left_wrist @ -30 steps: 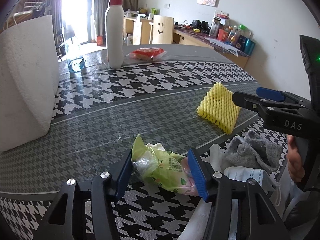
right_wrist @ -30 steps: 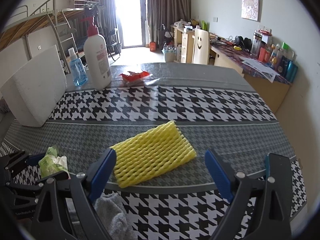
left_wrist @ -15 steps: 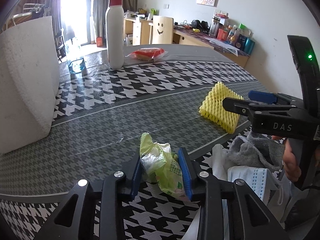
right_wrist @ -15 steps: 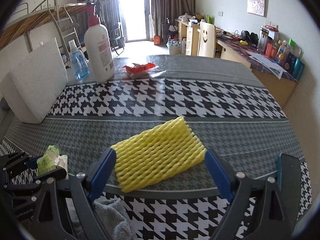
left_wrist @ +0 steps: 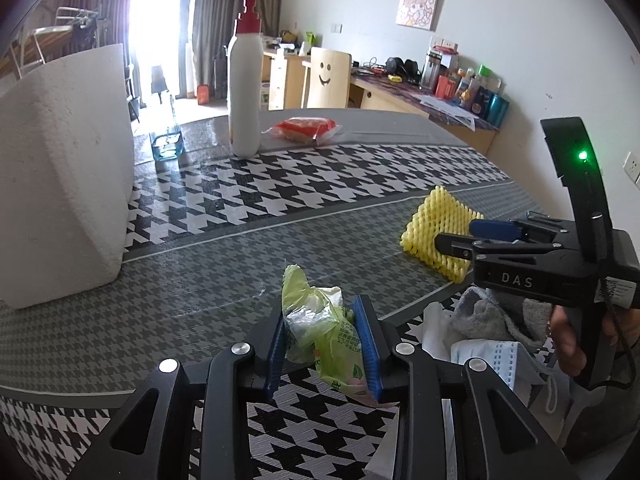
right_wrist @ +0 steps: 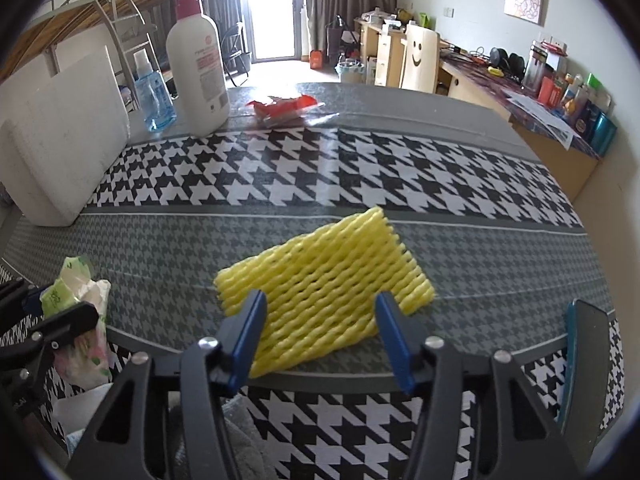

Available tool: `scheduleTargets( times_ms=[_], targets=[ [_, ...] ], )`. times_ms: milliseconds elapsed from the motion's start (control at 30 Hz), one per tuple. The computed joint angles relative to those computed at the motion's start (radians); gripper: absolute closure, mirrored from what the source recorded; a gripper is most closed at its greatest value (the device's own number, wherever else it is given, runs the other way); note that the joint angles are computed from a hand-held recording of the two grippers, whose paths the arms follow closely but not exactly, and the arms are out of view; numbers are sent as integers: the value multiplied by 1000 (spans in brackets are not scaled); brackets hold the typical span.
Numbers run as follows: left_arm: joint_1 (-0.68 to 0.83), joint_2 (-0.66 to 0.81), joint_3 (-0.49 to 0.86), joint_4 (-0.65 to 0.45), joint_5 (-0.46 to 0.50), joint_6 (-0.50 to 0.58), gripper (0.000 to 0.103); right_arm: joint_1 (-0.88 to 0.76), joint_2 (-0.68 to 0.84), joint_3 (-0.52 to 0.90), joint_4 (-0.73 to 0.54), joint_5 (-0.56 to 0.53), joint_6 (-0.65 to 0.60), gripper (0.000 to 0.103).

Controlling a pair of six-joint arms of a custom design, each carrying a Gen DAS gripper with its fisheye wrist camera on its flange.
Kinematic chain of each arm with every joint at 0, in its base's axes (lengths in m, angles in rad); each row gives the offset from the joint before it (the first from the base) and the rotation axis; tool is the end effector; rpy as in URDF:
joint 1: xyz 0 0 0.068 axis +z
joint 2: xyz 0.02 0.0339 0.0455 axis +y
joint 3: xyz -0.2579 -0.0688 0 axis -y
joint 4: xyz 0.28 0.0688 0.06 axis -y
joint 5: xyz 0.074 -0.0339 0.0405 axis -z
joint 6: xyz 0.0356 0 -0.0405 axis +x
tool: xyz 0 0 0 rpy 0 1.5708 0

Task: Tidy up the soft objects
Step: 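Grasp the green plastic bag with the left gripper while the right gripper grasps the yellow foam net, then lift and carry both held items toward the white foam box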

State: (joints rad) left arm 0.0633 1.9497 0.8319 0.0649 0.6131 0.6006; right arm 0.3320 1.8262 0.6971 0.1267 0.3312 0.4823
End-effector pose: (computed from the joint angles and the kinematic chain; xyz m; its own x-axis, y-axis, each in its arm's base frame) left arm 0.3435 0.0013 0.0380 -0.5840 0.4261 -0.6910 0.6819 0.7193 -0.1327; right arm 0.3035 0.0924 0.0448 -0.7721 0.1978 -0.6040 0.2431 0.9700 0.0069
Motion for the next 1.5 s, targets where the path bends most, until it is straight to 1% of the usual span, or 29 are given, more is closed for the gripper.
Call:
scheduleTargets(
  times_ms=[100,200,333,433,500,533,567,633,700,833,1167,1500],
  targets=[
    [15,-9,-5,-11,17,10,69,-1,3,13,-26,1,-2,45],
    [29,-21,-12,-16,28,16,69,-14,0,17,-41,-23,2,45],
    [45,-40,-26,-17,42,21,69,-5,6,20,-42,-7,2,45],
    [55,-57,-39,-11,53,23,69,-5,1,13,-35,-11,10,54],
    [64,-74,-51,-2,60,23,69,3,-4,8,-28,-15,6,71],
    [68,-81,-55,-1,66,24,69,6,-6,7,-28,-17,7,77],
    [75,-86,-56,-4,73,28,69,12,-5,10,-33,-11,11,79],
    [83,-97,-62,2,74,26,69,19,-6,9,-30,-6,13,89],
    [94,-111,-69,3,83,27,69,20,-16,3,-32,-1,20,92],
    [115,-128,-77,7,101,34,69,42,-97,-48,-17,35,42,92],
    [167,-175,-101,-1,148,73,69,133,-243,-98,-62,149,88,92],
    [213,-217,-116,-18,194,115,69,236,-308,-102,-94,239,120,92]
  ],
)
